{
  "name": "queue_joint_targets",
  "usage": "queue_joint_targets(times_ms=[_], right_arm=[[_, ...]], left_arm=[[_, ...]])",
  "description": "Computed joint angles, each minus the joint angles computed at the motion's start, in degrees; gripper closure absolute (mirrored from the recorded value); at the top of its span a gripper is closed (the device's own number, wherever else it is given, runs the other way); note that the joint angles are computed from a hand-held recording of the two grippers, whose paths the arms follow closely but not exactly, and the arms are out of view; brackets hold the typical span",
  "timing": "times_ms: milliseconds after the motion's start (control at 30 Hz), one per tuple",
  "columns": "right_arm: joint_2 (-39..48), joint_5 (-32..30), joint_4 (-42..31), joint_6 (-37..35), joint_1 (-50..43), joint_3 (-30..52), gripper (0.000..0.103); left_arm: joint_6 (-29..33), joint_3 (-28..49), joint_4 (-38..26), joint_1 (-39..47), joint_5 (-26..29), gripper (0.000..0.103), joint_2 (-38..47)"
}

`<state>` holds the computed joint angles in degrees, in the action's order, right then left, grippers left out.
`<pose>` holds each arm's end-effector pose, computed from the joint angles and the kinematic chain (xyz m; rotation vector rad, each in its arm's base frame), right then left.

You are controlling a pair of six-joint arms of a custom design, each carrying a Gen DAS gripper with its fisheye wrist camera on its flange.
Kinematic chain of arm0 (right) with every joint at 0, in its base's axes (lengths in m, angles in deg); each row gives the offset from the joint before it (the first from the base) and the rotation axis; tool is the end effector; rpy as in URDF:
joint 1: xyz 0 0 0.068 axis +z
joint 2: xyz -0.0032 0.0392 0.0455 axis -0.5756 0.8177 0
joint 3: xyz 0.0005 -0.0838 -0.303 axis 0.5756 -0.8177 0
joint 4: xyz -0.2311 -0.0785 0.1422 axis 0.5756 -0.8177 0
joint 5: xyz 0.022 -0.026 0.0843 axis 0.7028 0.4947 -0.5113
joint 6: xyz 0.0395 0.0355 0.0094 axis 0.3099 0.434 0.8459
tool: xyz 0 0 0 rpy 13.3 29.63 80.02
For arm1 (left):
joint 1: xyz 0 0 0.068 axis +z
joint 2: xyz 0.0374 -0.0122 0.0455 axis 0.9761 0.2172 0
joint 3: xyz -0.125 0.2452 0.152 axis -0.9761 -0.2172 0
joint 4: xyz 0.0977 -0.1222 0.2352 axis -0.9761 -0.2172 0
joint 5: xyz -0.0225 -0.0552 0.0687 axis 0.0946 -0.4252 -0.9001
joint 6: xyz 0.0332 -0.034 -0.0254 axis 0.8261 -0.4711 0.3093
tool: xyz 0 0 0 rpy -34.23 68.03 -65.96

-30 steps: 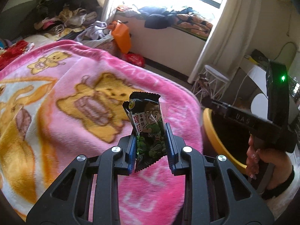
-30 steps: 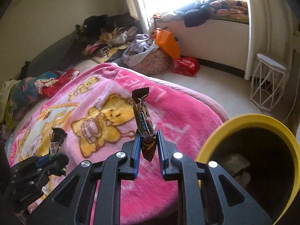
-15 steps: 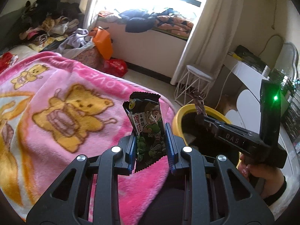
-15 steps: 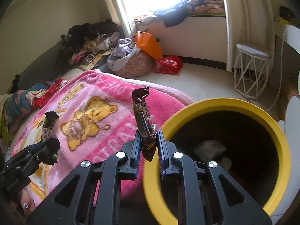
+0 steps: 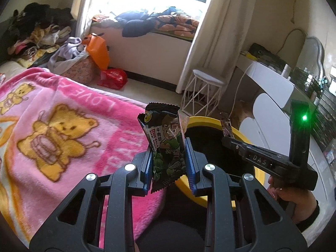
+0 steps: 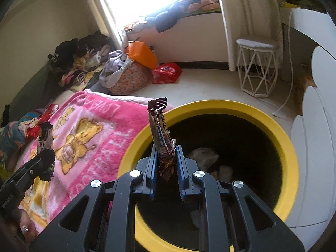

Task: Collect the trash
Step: 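Carry the pea pack and chocolate wrapper over the yellow bin with both tools, then open both tools to drop the pea pack and chocolate wrapper into the bin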

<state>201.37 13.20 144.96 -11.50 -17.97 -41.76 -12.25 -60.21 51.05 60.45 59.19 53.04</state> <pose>0.2290 0.0688 0.0363 0.2242 2.2621 0.3530 0.2166 -0.0756 0.1316 0.3507 2.2004 -0.5021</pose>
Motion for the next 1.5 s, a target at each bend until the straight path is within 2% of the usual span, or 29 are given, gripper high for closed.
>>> queue_joint_targets(times_ms=[400,833,1200,1333,1500], right_arm=[[4.07,-4.03,4.74,-0.85,-7.75,-2.78,0.087],[8.09,-7.22,7.80,-1.71,-12.22,-3.85,0.086],[9.80,-9.68,8.27,-2.51,-14.52,-3.85,0.078],[10.71,-10.02,8.87,-2.88,-14.97,-4.10,0.072],[10.80,-9.15,9.44,-2.14,-14.24,-4.82,0.071]], left_arm=[[-1.32,3.55,1.80,-7.21,-3.56,0.082,6.05],[-1.38,8.34,2.93,-11.55,-4.66,0.082,13.73],[-1.24,13.52,0.67,-12.72,-3.95,0.080,19.95],[-1.38,15.87,-1.22,-12.12,-2.47,0.077,21.92],[-1.17,17.53,-1.97,-12.11,-2.82,0.073,23.42]])
